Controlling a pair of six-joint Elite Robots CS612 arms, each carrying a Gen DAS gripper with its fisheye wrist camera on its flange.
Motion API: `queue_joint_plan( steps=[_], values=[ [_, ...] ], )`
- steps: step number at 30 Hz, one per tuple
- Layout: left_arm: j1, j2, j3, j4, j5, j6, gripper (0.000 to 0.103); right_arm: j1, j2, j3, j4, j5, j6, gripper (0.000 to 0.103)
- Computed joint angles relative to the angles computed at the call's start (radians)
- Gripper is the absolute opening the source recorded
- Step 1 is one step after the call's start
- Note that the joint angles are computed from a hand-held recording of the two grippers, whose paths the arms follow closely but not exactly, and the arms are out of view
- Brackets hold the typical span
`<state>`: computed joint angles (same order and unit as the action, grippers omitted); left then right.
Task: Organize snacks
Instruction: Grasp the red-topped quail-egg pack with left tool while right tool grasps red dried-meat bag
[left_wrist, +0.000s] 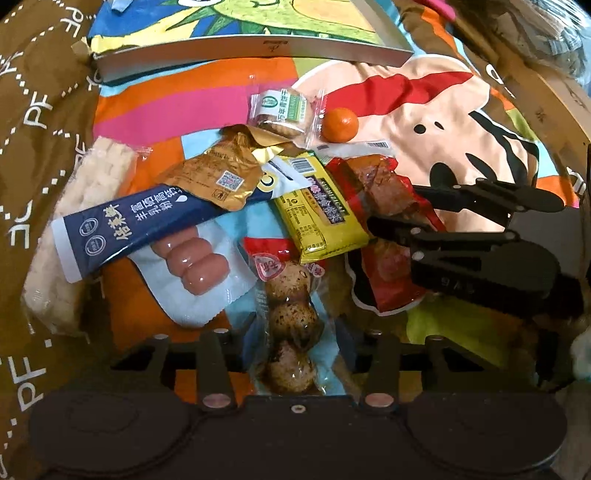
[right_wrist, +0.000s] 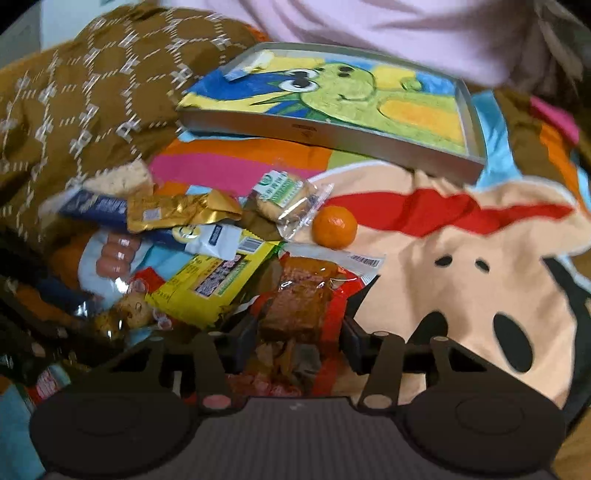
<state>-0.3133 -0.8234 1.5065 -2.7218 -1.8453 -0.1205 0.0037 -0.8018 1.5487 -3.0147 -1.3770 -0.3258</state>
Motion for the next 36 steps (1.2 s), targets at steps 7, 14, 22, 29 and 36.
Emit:
queue_joint_plan(
  steps=[7,14,22,29,36],
  values=[
    [-0.015,0.005,-0.003,-0.014,0.052,0.029,0.047,-0.006,0.009,-0.008,0.004,0.027,0.024,0.06],
    [-0.008,-0.002,0.009,-0.033,0.024,-0.018,0.039,0.013,0.002,0.009,-0.054,-0.041,-0.044,0.051],
    [0.012,-0.006,0.014,-0.031,-0.094,-0.108,0.027,0.057,0.017,0.055,-0.279,-0.182,-0.326,0.049],
    [0.004,-0.008,0.015,-0.025,-0.079,-0.078,0.027,0.068,0.022,0.067,-0.351,-0.217,-0.403,0.048],
    [-0.008,0.003,-0.001,0.015,-0.044,0.025,0.04,0.069,0.023,0.072,-0.37,-0.226,-0.444,0.048]
  ],
)
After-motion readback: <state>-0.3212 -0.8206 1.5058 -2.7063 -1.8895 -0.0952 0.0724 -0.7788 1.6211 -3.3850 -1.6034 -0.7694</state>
